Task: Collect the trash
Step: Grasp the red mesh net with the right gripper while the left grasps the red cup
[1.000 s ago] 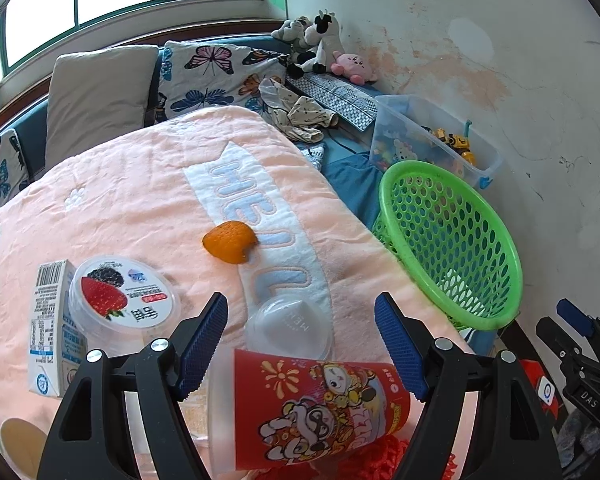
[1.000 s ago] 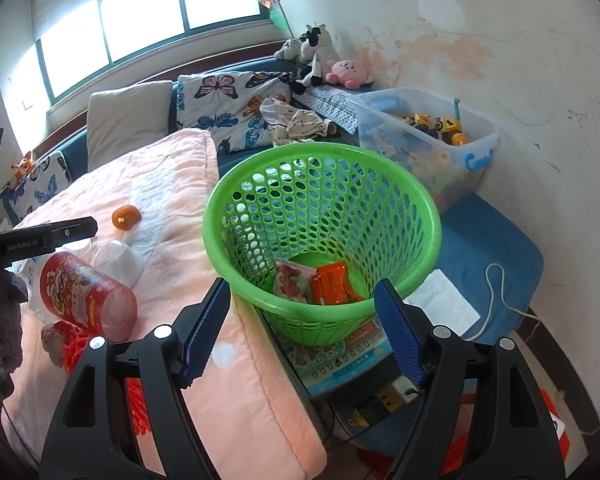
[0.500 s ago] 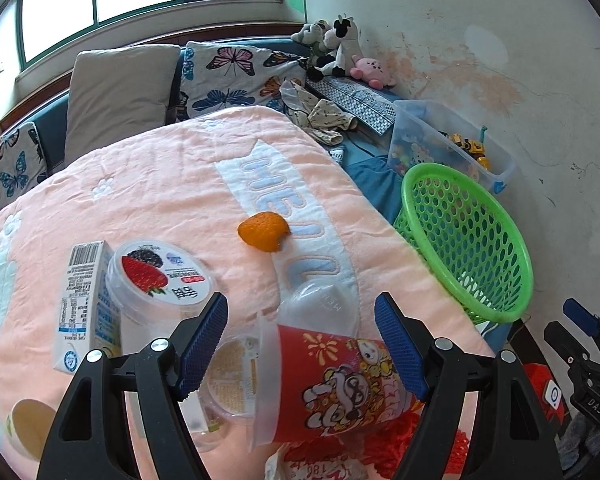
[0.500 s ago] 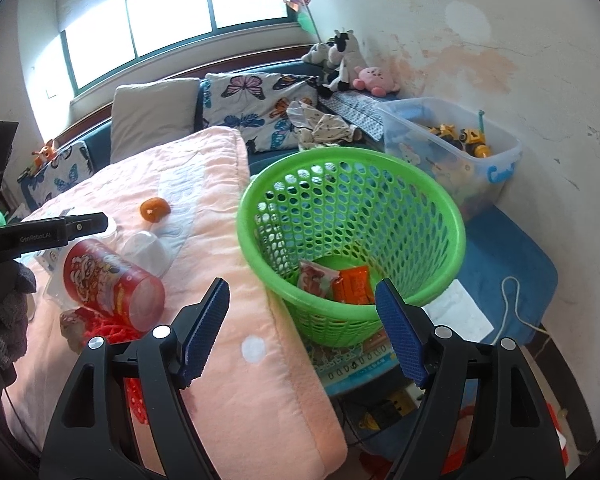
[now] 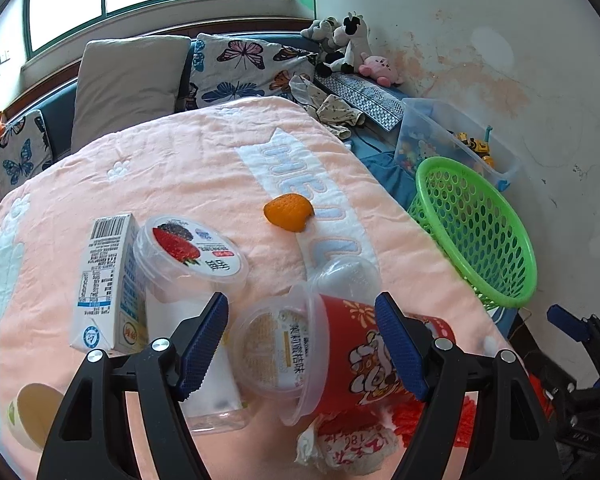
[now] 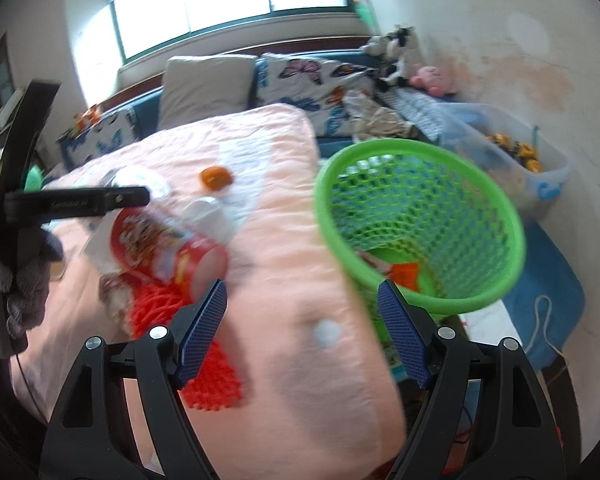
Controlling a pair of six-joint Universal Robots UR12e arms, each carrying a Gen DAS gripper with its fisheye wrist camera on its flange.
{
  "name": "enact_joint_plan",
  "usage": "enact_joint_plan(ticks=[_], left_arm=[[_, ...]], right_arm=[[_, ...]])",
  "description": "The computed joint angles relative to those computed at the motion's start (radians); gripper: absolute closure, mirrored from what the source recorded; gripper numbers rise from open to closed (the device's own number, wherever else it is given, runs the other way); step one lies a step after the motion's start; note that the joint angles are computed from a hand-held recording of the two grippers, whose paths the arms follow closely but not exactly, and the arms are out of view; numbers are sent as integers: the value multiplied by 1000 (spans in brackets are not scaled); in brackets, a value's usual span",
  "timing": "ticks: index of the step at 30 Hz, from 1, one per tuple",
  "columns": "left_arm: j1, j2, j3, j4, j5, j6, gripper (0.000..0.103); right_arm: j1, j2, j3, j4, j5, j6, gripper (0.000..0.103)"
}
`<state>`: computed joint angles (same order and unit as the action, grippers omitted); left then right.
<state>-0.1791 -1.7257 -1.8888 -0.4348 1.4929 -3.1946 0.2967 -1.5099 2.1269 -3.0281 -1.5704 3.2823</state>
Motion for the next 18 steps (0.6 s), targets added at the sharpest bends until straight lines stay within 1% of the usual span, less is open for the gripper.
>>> enact_joint_plan(ticks=[5,9,13,18], left_arm=[[9,13,-16,-1,-20,21,32],[15,24,-28,-1,-51,46,35],[19,33,-38,-6,-86,86,38],[22,31,-42,-31,-119,124,42]], right_arm=[[22,23,-16,19,79,-70,25],[41,42,-31,37,135,-129,24],[56,60,-48,76,151,-182,24],[66,79,-59,91,141,-189,25]])
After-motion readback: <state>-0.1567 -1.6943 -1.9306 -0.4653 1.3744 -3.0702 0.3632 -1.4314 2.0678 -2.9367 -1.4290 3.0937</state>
